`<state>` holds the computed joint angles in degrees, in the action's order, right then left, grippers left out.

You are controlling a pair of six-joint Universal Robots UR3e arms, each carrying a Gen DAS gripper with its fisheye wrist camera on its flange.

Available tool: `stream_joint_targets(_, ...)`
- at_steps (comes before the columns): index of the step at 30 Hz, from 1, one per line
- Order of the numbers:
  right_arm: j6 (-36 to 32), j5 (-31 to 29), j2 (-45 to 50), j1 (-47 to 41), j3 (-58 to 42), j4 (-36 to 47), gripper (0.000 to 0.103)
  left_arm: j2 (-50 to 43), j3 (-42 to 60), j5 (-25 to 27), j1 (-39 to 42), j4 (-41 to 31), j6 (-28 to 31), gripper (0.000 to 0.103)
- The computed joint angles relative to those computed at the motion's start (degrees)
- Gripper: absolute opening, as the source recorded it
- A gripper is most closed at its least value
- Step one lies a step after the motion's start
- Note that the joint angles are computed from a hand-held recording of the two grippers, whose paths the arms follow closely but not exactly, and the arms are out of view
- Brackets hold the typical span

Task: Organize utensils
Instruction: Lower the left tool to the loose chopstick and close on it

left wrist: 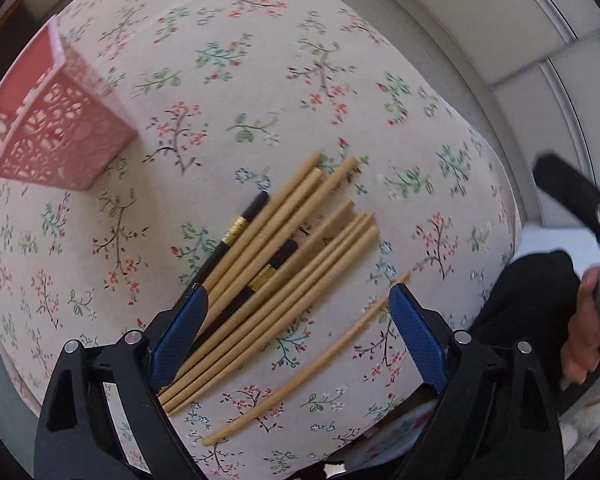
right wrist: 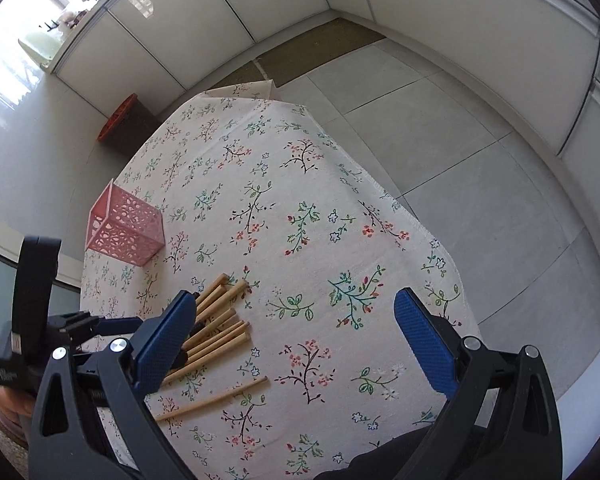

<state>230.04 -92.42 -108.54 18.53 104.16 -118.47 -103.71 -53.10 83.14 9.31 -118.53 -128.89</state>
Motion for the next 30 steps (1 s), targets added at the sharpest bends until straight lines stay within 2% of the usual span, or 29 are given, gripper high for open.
stream_joint_targets(3, 1.0, 1.2, -1.8, -2.0, 1.9, -0.4, 0.096, 7.5, -9.3, -0.7, 0.1, 2.3, 9.9, 0.085)
stream_joint_targets(5, 1.6, 2.3, -2.7, -3.3, 3.1, -0.6, 0.096, 11.3, -14.1, -1.4, -0.2, 3.6, 14.0, 0.084)
stream_joint_targets(9, 3.7, 2.3, -4.0, -4.5, 3.8, 1.3, 0.096, 15.4, -21.9, -1.3, -2.1, 7.0, 17.4, 0.082)
stream_joint_targets(11, 4.5, 2.6, -4.4, -5.1, 4.0, 2.3, 0.096, 16.4, -24.7, -0.2, -3.4, 8.5, 17.7, 0.074)
stream_joint_targets(15, 5.5, 3.2, -5.4, -6.2, 4.9, 3.1, 0.096, 18.4, -33.1, 3.4, -7.1, 15.9, 15.7, 0.06)
stream_joint_targets(22, 6.2, 3.3, -4.6, -6.1, 4.3, 3.9, 0.096, 20.1, -37.1, 6.1, -10.2, 19.1, 12.4, 0.063)
stream_joint_targets(25, 6.8, 3.0, -4.7, -6.0, 3.9, 5.0, 0.096, 18.4, -38.3, 8.5, -15.3, 23.6, 7.1, 0.061)
stream_joint_targets(27, 7.1, 1.7, -4.0, -5.1, 2.6, 5.9, 0.096, 18.5, -37.9, 8.3, -16.1, 23.9, 4.6, 0.054)
stream_joint_targets(28, 7.3, 0.9, -3.4, -4.4, 1.7, 6.6, 0.096, 18.6, -38.0, 8.0, -15.7, 24.2, 4.2, 0.046)
stream_joint_targets(29, 7.5, 0.2, -2.6, -3.7, 0.6, 7.3, 0.096, 19.0, -38.7, 7.9, -15.2, 25.7, 3.6, 0.031)
stream_joint_targets(30, 7.8, -0.3, -2.0, -3.1, -0.4, 7.8, 0.096, 19.1, -38.9, 7.8, -14.7, 26.5, 3.0, 0.024)
